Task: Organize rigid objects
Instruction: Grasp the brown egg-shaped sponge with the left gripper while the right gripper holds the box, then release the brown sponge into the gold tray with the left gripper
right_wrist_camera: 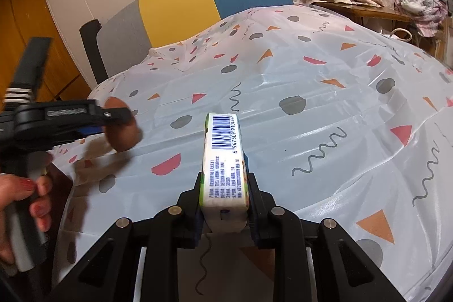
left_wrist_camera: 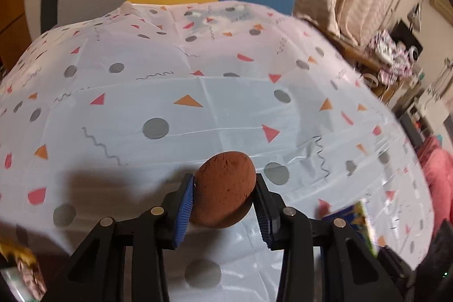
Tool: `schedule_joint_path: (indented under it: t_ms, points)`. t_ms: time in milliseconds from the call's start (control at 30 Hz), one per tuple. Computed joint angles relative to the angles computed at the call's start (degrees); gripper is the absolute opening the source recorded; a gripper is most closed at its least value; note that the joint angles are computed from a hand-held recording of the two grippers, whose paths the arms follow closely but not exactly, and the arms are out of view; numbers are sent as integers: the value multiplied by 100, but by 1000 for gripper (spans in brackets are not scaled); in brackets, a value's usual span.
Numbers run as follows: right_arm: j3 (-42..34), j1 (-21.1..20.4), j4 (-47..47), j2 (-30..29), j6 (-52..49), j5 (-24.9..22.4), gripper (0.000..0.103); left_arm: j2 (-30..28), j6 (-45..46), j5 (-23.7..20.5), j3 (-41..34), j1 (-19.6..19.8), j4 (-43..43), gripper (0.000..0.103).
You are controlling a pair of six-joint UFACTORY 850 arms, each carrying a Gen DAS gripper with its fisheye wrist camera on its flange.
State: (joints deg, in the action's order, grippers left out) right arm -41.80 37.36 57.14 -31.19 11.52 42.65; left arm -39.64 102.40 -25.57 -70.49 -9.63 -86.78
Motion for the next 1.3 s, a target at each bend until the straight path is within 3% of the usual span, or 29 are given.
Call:
schedule_joint_path:
  t_ms: [433,700,1000,1300]
  points:
    - [-275,141,964,-94,-1107,-89,26,952,249,-1118,1074,902,-425,40]
    - [-490,195,1544,-173,-1874,-129,26,1480,618,-1613,1738,1860,-313,40]
    - [-667,249,2037,-258,-2518,-120,26,1150,-128,-1873,1393,2953,295,40]
    - [-821,288,2412,-338,-3040,-93,26,550,-852,-1607,798,3264,1118,41]
